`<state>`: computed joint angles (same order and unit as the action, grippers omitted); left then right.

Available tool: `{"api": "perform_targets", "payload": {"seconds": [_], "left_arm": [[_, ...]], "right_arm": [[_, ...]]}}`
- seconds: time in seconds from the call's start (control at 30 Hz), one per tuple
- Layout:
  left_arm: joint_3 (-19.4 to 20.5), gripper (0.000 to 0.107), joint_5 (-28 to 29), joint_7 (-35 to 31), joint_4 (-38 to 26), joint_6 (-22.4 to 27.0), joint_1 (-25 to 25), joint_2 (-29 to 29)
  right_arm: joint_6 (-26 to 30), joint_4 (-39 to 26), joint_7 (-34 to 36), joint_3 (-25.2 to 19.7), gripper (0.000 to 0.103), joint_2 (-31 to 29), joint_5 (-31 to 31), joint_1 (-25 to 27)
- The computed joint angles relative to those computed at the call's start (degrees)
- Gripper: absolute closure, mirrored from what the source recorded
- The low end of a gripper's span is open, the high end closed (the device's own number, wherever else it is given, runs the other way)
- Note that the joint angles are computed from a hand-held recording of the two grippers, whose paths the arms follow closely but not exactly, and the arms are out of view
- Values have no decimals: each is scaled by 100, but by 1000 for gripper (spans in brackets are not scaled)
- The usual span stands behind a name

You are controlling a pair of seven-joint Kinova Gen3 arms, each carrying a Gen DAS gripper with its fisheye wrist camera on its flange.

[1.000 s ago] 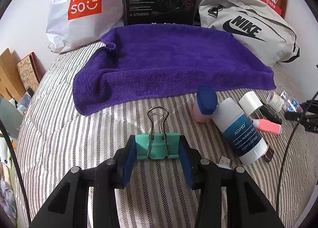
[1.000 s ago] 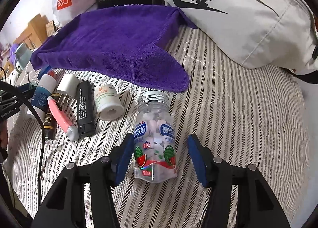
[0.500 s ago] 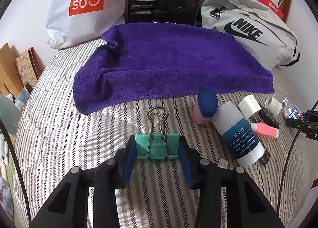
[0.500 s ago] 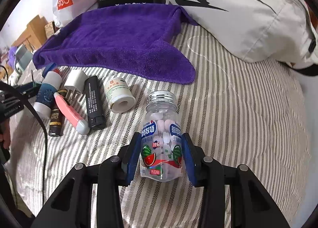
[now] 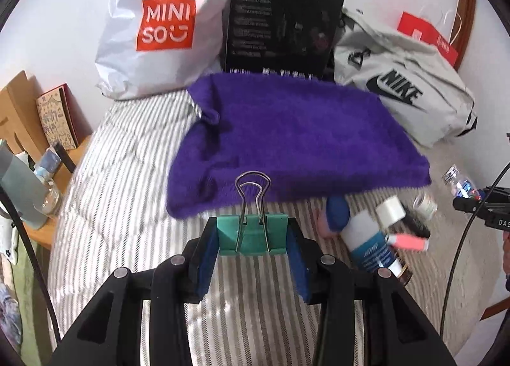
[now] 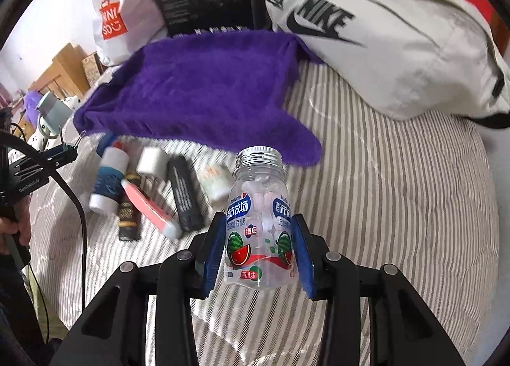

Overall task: Organize rigid objects
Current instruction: 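Carry the clip and bottle onto the purple towel and open both grippers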

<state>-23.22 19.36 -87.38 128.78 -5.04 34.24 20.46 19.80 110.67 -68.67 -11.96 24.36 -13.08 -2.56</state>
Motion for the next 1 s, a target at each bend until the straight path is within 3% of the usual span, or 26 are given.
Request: {"api": "perform_targets", "payload": {"seconds": [0.17,0.37,0.47,0.67,1.0], "left_arm": [[-453,68,-126,-13,-354,304,254,-32],[181,68,-736,256,-921,512,-608,8],[764,68,-1009,369,-1267,581,-1259,155],[1606,68,-1409,534,-2097,839,-2188,762],[2126,68,-1752,661,-3449,1685,-2728,1814]], "right_arm": [[289,-404,186,-126,62,72,-142,91],[559,-1037,313,-83,62,300,-196,-87],[739,-1460,298,-42,62,549,-223,-154],[1047,-2434,108,42,62,1172,-225,-315],[1655,-4113,-465,418,62,2281,247,-843]]}}
